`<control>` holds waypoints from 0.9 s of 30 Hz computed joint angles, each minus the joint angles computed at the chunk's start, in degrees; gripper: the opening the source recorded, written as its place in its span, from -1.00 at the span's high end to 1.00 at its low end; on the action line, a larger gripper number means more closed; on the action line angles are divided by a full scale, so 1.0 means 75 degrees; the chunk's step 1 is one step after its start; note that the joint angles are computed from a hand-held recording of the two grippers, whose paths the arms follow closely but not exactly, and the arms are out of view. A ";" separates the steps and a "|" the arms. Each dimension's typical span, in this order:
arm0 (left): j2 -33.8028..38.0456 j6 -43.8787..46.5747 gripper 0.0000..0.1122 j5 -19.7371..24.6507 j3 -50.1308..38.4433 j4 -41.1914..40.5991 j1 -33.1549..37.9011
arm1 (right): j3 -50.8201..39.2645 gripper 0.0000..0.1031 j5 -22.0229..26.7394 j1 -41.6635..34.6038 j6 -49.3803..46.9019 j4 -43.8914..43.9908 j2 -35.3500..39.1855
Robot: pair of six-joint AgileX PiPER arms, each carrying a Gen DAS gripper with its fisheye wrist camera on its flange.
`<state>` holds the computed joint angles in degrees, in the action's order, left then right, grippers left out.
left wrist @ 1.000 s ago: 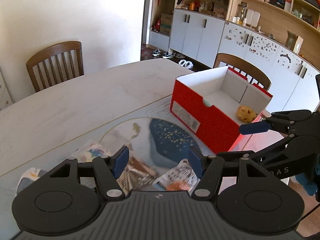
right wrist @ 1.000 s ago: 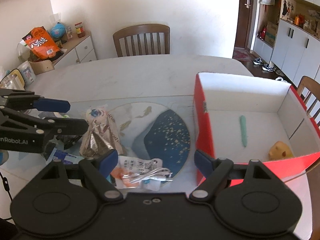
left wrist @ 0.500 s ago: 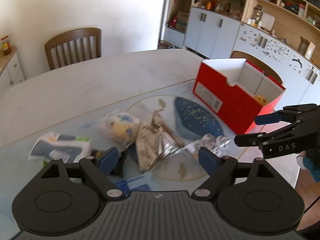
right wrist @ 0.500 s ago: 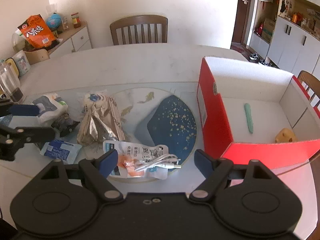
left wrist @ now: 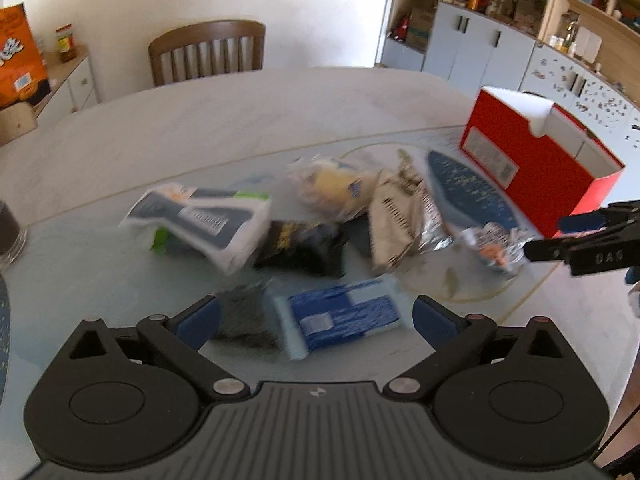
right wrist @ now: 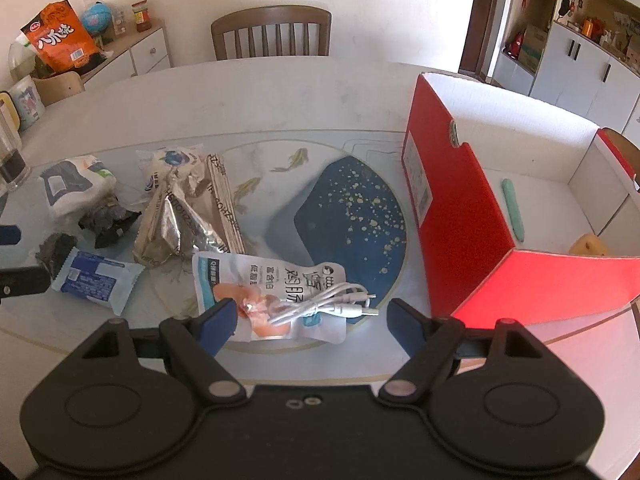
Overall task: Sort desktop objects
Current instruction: 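Lower the left tool onto the black seaweed packet and close it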
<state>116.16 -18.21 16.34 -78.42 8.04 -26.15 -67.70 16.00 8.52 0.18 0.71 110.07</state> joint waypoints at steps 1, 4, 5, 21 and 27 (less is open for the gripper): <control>-0.0009 -0.0284 -0.83 -0.0078 0.0093 0.0225 0.0034 | -0.0025 -0.59 -0.0015 0.0017 0.0130 -0.0111 0.0032; 0.0073 -0.0759 -0.83 -0.0132 0.0129 0.0711 0.0113 | -0.0114 -0.59 -0.0045 0.0070 0.0546 -0.0464 0.0147; 0.0121 -0.1043 -0.83 -0.0121 0.0106 0.1005 0.0122 | -0.0146 -0.59 -0.0054 0.0088 0.0707 -0.0602 0.0193; 0.0571 -0.0615 -0.61 -0.0125 -0.0245 0.0630 0.0542 | -0.0671 -0.43 0.0174 0.0200 0.2387 -0.1846 0.0855; 0.0718 0.0154 -0.35 -0.0029 -0.0362 -0.0145 0.0656 | -0.0553 -0.42 0.0144 0.0098 0.2014 -0.1465 0.0816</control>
<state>121.54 -17.06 16.13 -81.14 6.95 -21.23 -71.85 17.08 9.26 15.29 -10.27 116.19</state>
